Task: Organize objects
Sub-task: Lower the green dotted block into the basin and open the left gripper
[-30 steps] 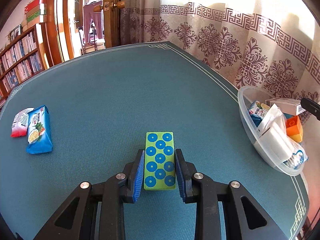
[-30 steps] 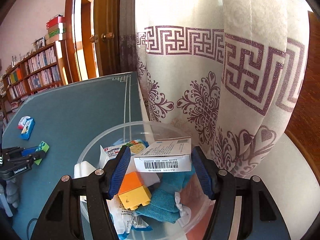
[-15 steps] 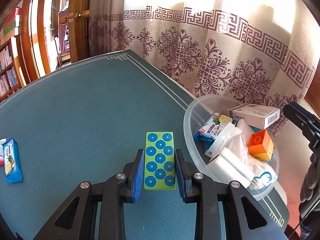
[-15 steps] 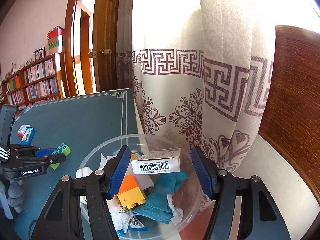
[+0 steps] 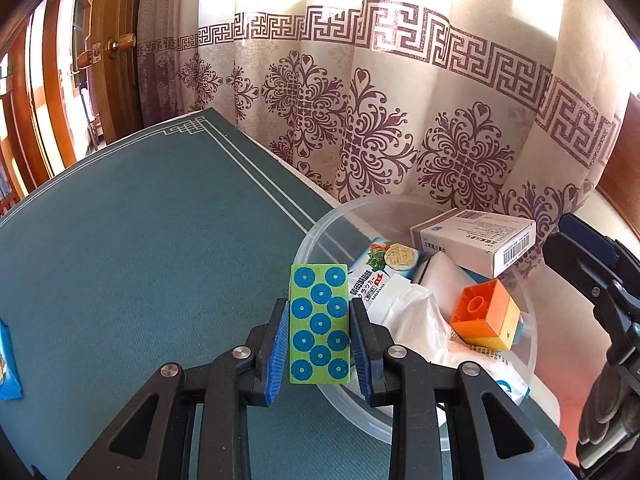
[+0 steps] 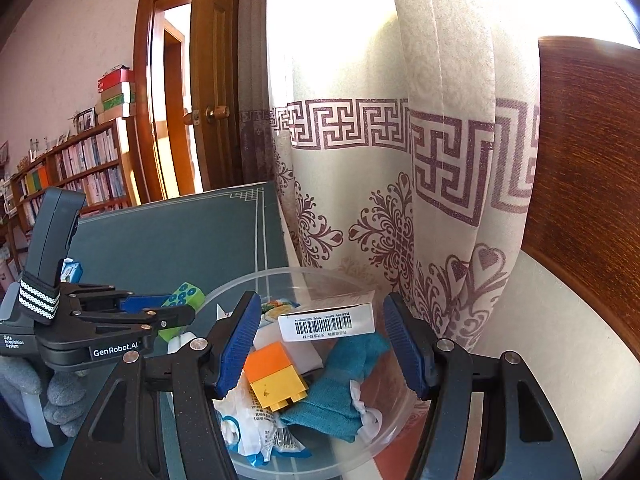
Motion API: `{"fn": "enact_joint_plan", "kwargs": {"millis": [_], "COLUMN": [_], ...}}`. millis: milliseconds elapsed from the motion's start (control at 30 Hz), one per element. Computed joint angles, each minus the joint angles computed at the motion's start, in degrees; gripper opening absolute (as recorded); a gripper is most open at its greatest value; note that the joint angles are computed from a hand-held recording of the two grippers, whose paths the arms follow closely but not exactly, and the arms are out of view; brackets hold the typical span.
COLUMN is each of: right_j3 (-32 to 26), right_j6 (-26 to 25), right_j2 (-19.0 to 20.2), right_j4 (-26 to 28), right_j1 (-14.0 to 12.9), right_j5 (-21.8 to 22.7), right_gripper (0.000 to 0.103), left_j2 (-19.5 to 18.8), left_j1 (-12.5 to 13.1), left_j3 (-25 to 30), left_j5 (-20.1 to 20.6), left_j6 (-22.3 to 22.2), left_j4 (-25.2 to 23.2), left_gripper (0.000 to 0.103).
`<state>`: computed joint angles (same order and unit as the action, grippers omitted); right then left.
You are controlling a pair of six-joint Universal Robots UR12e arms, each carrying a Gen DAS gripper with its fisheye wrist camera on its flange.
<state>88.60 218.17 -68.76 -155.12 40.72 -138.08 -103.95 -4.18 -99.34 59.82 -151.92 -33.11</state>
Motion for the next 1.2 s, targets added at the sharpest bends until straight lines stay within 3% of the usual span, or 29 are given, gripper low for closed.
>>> {"fn": "enact_joint_plan", "kwargs": {"millis": [300, 400, 533, 633, 967, 1200], "right_j3": [0.15, 0.12, 0.02, -0.08, -0.34, -0.71], "right_j6": [0.35, 0.21, 0.17, 0.20, -0.09, -0.15], "right_j2": [0.22, 0.28, 0.35, 0.41, 0.80, 1.11], "right_j4": [-0.46, -0.60, -0.69, -0.75, -1.20, -0.86], "right_j1": [-0.43, -0.44, -0.35, -0.37, -0.13, -0.05], "right_j5": [1.34, 1.48, 1.63, 1.86, 2.63, 3.12], "right_gripper": [0.065, 0.065, 0.065, 0.065, 0.065, 0.065], "left_j2": [-0.27, -0.19, 0.14, 0.53, 0.15, -0.10], "left_j1": [-0.22, -0.07, 0.49, 1.10, 2.74, 2.18], "left_j3": [0.61, 0.60, 0.19, -0.19, -0.31, -0.71], "left_j5": [-0.34, -0.94, -1.88, -2.36, -0.01, 1.94], "left_j6": [0.03, 0.12, -0.81, -1.39, -6.25, -5.50], "left_j4": [-1.75, -2.28, -1.30, -0.53, 2.18, 2.72], "left_gripper": [0.033, 0.041, 0.060, 0.065, 0.066, 0.066]}}
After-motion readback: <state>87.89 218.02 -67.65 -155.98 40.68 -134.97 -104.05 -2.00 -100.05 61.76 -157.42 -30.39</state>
